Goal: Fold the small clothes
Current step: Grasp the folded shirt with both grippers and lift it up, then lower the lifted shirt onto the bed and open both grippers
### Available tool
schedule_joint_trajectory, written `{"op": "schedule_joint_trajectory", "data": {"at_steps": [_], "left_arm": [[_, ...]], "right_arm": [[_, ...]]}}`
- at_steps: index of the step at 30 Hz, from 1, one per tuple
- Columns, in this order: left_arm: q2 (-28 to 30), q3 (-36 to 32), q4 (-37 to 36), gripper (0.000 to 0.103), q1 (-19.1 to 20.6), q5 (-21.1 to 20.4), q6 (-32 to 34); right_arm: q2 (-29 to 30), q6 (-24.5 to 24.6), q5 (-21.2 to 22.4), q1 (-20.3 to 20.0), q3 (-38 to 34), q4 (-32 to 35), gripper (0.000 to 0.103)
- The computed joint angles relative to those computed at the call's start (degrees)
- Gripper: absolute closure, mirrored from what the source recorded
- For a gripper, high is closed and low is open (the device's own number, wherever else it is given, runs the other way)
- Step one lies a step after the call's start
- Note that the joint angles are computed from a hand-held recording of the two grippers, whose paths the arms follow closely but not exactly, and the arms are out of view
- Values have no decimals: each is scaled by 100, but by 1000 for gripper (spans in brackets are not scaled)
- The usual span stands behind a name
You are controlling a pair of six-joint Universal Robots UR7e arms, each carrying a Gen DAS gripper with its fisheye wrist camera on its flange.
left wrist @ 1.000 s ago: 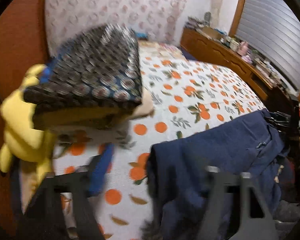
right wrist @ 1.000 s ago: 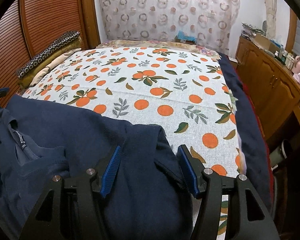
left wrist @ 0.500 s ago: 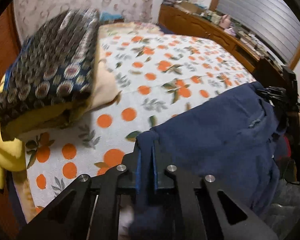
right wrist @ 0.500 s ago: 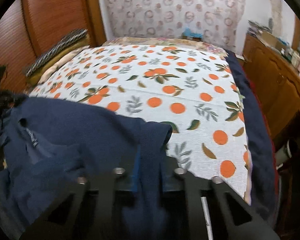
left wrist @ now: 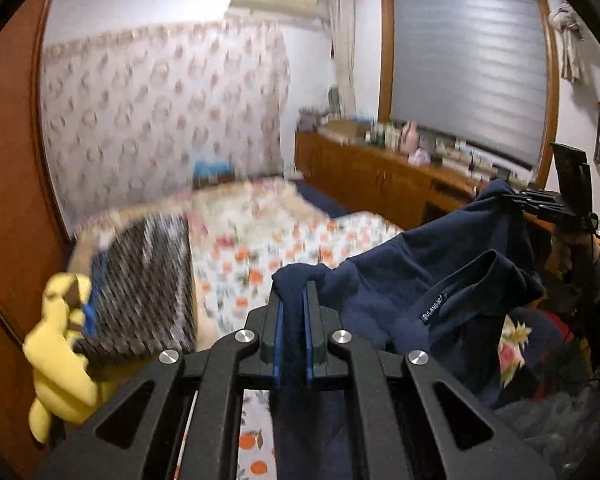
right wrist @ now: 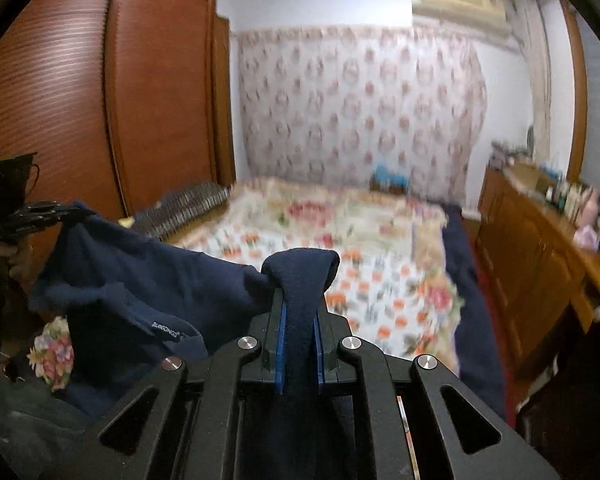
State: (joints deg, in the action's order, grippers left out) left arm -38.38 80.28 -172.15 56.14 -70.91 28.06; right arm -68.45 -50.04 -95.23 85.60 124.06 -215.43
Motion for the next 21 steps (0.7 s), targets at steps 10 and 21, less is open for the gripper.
{"op": "schedule_joint_trajectory", "data": {"at_steps": [10,21], "left_arm": [[-610,623,-1534,94,-299,-91,212],[-624,217,-1987,94,-369,-274,473]], "right_arm": [[-833,-219,330,470,627,-589,92],[-1327,-522,609,812,650,-451,92]]}}
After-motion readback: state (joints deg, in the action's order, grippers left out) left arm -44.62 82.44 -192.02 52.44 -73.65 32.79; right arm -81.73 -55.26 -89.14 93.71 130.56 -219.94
